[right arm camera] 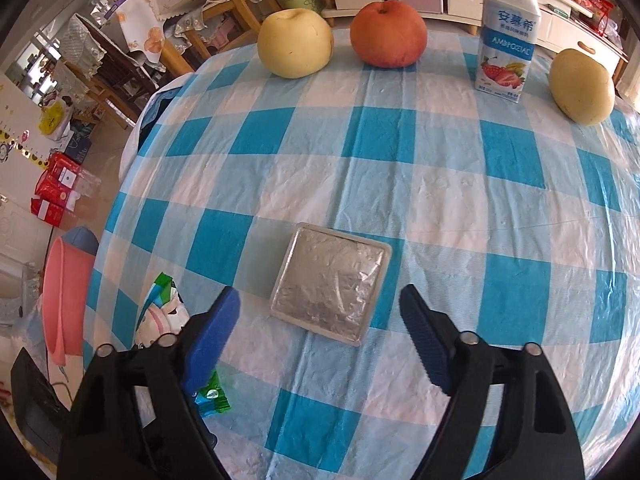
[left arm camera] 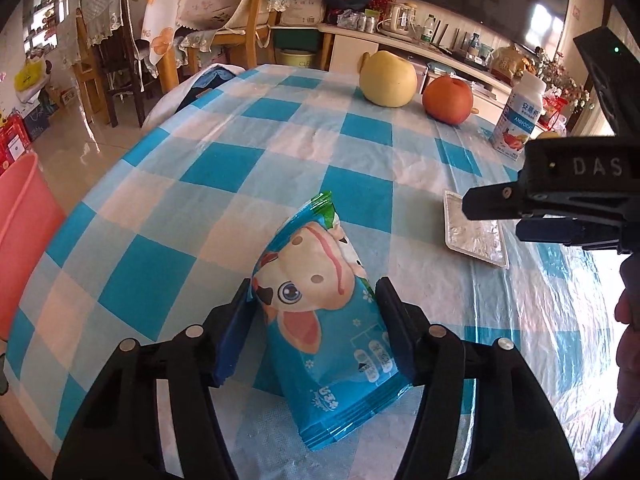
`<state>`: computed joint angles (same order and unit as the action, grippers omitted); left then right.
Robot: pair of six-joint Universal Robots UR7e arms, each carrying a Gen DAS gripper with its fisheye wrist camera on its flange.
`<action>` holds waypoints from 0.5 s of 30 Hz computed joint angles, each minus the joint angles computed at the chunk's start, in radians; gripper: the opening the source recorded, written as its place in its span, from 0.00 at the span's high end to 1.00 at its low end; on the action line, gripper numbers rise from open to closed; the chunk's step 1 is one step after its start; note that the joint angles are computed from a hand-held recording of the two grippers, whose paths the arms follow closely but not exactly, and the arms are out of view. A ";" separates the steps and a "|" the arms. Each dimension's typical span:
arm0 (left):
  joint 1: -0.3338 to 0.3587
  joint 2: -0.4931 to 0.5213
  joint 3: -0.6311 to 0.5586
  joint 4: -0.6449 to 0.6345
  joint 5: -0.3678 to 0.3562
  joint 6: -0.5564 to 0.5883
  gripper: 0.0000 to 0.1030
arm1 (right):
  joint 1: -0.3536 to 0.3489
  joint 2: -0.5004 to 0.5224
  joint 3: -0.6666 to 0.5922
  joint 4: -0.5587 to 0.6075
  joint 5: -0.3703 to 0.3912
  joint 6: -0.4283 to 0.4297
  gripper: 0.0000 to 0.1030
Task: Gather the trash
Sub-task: 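Grasp the blue cartoon snack bag with the left gripper and lift it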
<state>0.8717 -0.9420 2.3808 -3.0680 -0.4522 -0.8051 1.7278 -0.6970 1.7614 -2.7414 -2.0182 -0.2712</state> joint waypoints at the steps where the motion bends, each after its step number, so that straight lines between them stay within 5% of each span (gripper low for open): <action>1: 0.004 0.000 0.004 -0.033 -0.008 0.018 0.41 | 0.004 0.009 -0.003 -0.001 -0.013 -0.008 0.25; 15: 0.055 -0.025 0.037 -0.271 -0.106 0.159 0.49 | 0.028 0.091 -0.025 -0.100 -0.124 -0.118 0.26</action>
